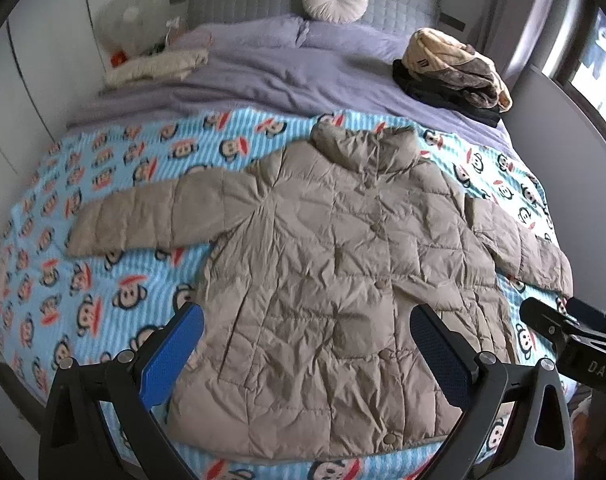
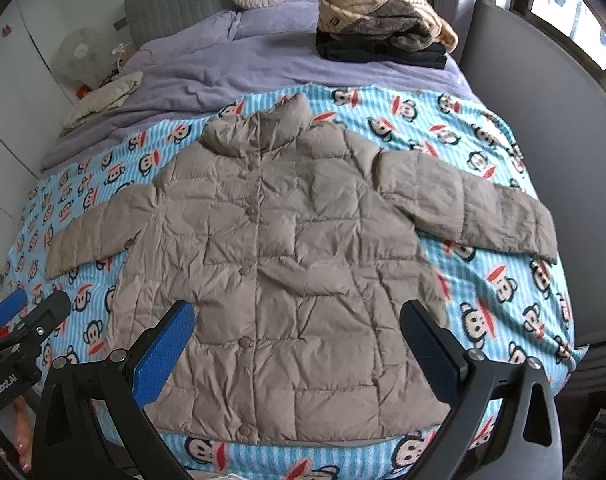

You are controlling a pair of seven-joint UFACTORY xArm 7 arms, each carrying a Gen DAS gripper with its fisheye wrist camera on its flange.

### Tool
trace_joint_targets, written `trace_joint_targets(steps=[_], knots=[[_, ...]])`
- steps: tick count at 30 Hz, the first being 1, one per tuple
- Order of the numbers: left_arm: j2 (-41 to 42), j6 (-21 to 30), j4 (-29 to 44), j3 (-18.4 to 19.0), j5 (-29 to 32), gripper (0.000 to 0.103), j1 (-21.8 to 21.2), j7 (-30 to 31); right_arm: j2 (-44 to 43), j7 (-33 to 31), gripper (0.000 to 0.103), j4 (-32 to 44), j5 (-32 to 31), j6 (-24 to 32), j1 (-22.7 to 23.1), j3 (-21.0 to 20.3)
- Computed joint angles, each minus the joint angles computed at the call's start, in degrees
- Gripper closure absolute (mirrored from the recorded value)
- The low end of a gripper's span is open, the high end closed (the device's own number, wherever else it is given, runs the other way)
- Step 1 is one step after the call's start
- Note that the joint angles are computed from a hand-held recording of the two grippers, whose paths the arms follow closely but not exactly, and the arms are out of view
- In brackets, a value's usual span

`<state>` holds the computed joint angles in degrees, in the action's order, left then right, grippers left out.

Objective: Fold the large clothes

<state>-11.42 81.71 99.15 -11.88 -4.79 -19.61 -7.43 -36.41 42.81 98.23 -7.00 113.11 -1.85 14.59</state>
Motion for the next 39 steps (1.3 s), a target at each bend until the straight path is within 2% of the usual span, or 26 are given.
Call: trace_joint_targets(steps=[5,8,12,17,18,21,23,29,33,34,35,36,37,39], knots=[[-0.4,-1.9,-5.8,3.2,-2.7,0.000,2.2,1.8,-3.3,2.2,0.000,-9.3,6.2,-8.1,2.4,-3.0],[0.1,-4.8,-10.0,5.7,-5.3,0.000,4.3,3.8,-2.4,3.5,0.000,-13.3,10.9,-10.1,4.4,-4.0],[3.4,-8.5,-13.3,8.8,-9.7,0.000,7.8,6.0,0.6,4.4,0.001,-17.1,12.3,-13.9,6.4,-2.7],[10.9,-17.6,-14.6,11.4,-17.9,0.000,12.9,10.1,3.2,5.6,0.001,-22.4,13.0,-21.4,9.6,-1.2],[13.4,-19.8,-14.0,11.8,-20.3,0.000,14.0,11.8,4.0,5.8,0.000,-23.0,13.0,-22.6,10.2,-1.1],[20.5,-21.5,-10.3,11.4,-25.4,0.000,17.4,13.6,6.4,5.8,0.000,-24.5,12.7,-26.5,12.0,-1.0],[26.1,-22.2,-6.3,10.9,-27.1,0.000,19.6,12.6,7.8,5.7,0.001,-25.5,12.0,-29.5,13.0,-0.8],[38.8,-23.9,6.6,8.6,-25.9,0.000,23.8,5.7,13.0,5.8,0.000,-25.0,10.2,-36.2,14.9,-1.4],[43.6,-26.4,13.0,8.2,-21.8,0.003,23.8,0.0,18.0,4.7,0.000,-22.8,9.4,-41.5,15.3,-2.8],[44.8,-26.6,14.7,8.6,-19.6,0.018,23.2,-1.8,19.5,4.2,0.000,-22.1,9.6,-43.0,15.4,-3.3],[45.8,-26.0,16.4,8.8,-17.8,0.052,22.8,-2.6,20.9,3.9,0.000,-21.1,9.7,-44.1,15.6,-3.6],[46.2,-25.3,17.0,7.8,-18.3,0.070,23.8,-0.9,22.9,3.0,0.000,-20.0,10.4,-46.0,15.6,-4.3],[47.8,-24.4,18.5,4.5,-21.3,0.095,26.7,2.0,24.5,2.6,0.000,-18.9,10.6,-47.4,15.6,-4.8],[47.1,-24.4,17.2,3.2,-25.2,0.096,28.7,4.0,27.6,1.7,0.000,-17.1,11.7,-50.7,15.6,-5.8]])
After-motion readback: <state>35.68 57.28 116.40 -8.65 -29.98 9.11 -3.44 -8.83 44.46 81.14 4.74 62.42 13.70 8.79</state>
